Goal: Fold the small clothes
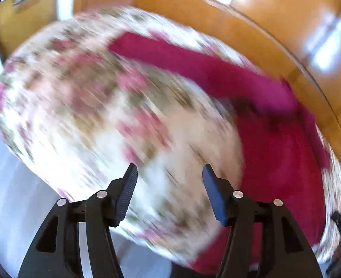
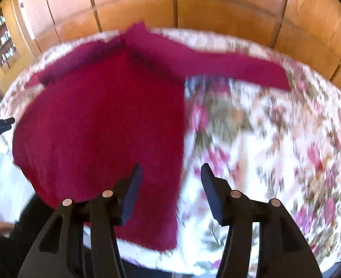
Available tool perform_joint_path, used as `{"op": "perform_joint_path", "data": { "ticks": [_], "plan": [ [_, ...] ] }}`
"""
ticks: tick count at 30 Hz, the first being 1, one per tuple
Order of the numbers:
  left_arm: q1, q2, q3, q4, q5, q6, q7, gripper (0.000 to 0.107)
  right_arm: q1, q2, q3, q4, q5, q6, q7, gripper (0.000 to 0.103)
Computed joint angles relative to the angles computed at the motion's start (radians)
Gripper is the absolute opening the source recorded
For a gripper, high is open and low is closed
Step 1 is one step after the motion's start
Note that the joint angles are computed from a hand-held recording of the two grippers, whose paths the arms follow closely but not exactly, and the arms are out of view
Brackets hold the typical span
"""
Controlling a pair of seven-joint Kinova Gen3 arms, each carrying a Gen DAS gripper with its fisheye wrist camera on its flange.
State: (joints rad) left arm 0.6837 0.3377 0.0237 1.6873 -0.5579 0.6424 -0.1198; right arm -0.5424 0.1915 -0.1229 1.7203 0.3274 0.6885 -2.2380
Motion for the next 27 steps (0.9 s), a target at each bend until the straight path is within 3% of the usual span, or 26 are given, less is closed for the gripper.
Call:
{"op": "perform_joint_path", "data": {
  "ticks": [3,8,17,20,22,24,27],
  "plan": [
    [-0.002,0.002,-0.068,-0.016,-0.071,0.048,0.053,0.057,0.004,0.05,-0.03,-0.046,-0.051,-0.068,0.061,0.06],
    [-0.138,0.065,-0.06,-0.115,-0.068,0.102,-0.048,0.057,-0.008,0.193,-0.067,-0.187,-0.154,-0.064,0.224,0.061],
    [-0.332,0.285,-0.051,-0.39,0.154,0.118,-0.343,0.057,-0.056,0.317,-0.039,-0.335,-0.259,-0.024,0.363,0.064],
    [-0.355,0.291,-0.041,-0.377,0.187,0.032,-0.404,0.007,-0.052,0.346,-0.026,-0.388,-0.282,0.001,0.378,0.065],
    [-0.314,0.267,-0.085,-0.356,0.163,0.007,-0.393,0.004,-0.042,0.367,-0.021,-0.426,-0.294,0.011,0.392,0.065],
    [-0.251,0.22,-0.178,-0.293,0.136,-0.05,-0.322,0.004,-0.04,0.401,-0.012,-0.482,-0.301,0.023,0.398,0.065],
    [-0.178,0.142,-0.317,-0.208,0.097,-0.068,-0.2,0.003,-0.019,0.462,-0.006,-0.576,-0.323,0.051,0.415,0.065]
  ]
}}
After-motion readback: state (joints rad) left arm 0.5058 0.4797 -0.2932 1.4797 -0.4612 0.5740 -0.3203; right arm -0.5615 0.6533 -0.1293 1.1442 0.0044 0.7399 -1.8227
